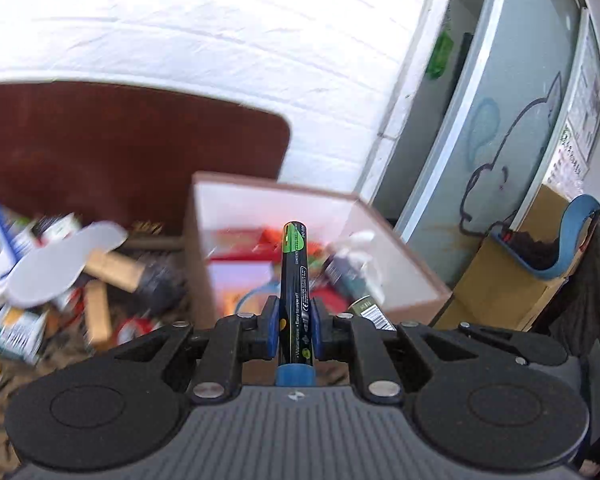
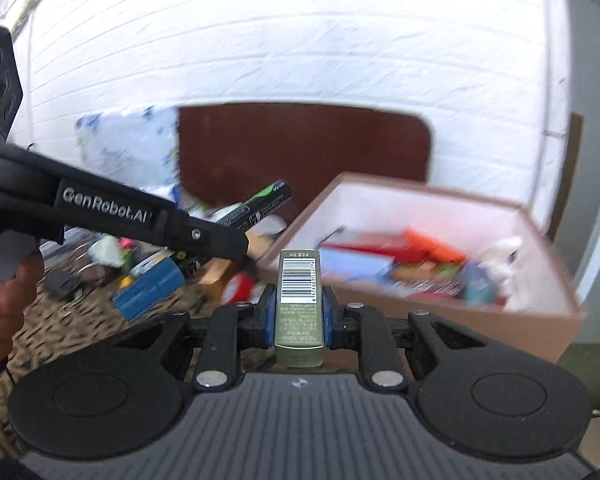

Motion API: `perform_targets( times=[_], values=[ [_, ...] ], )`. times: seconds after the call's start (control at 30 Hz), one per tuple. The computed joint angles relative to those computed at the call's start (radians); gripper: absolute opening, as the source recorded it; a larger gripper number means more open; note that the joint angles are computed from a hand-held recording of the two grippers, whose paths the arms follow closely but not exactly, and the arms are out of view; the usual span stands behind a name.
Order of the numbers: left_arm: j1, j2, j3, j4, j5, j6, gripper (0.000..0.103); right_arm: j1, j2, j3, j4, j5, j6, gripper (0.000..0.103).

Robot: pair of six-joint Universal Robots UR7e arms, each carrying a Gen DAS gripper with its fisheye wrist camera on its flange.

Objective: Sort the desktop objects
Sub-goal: 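Lower the blue-capped marker and green box into the cardboard box and open both grippers, then move both grippers back over the pile of items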

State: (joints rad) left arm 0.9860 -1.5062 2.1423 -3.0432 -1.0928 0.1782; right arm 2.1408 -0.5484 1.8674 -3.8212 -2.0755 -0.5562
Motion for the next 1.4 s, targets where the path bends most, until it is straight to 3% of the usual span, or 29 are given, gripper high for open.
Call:
perform_targets(
  times=[0.23,0.43,0.83,0.87,0.9,0.93,0.97,1.0,1.17,1.23,1.3,1.4],
  values=[
    [0.023,0.171,-0.149,0.008,-0.081,-0.013,0.015,-0.052,-0.025,-0.071,-0.032,-0.063,-0.084,0.021],
    [0.065,0.316,-0.279,0.052,-0.129,-0.065,0.015,-0.123,-0.035,-0.138,0.022,-0.115,-0.137,0.021],
    [0.105,0.487,-0.439,0.143,-0.104,-0.074,0.015,-0.215,0.004,-0.272,0.211,-0.161,-0.157,0.021],
    [0.106,0.49,-0.439,0.137,-0.101,-0.079,0.019,-0.218,0.002,-0.279,0.235,-0.155,-0.148,0.021],
    [0.108,0.49,-0.438,0.127,-0.102,-0.088,0.036,-0.221,0.0,-0.28,0.244,-0.149,-0.139,0.023],
    [0.11,0.486,-0.435,0.124,-0.105,-0.099,0.049,-0.221,-0.002,-0.278,0.245,-0.15,-0.137,0.032],
    [0.109,0.485,-0.432,0.119,-0.101,-0.106,0.075,-0.22,-0.005,-0.271,0.232,-0.147,-0.139,0.041],
    [0.105,0.481,-0.421,0.095,-0.091,-0.103,0.082,-0.221,-0.005,-0.263,0.207,-0.139,-0.146,0.054],
    [0.085,0.457,-0.372,0.025,-0.067,-0.006,0.09,-0.214,-0.017,-0.225,0.156,-0.108,-0.152,0.059],
    [0.08,0.443,-0.353,0.021,-0.074,0.014,0.09,-0.208,-0.017,-0.21,0.126,-0.102,-0.153,0.068],
    [0.075,0.432,-0.336,0.014,-0.07,0.02,0.09,-0.2,-0.006,-0.205,0.077,-0.107,-0.165,0.089],
    [0.065,0.411,-0.312,0.021,-0.057,0.008,0.09,-0.184,0.0,-0.196,0.035,-0.126,-0.178,0.091]
  ],
)
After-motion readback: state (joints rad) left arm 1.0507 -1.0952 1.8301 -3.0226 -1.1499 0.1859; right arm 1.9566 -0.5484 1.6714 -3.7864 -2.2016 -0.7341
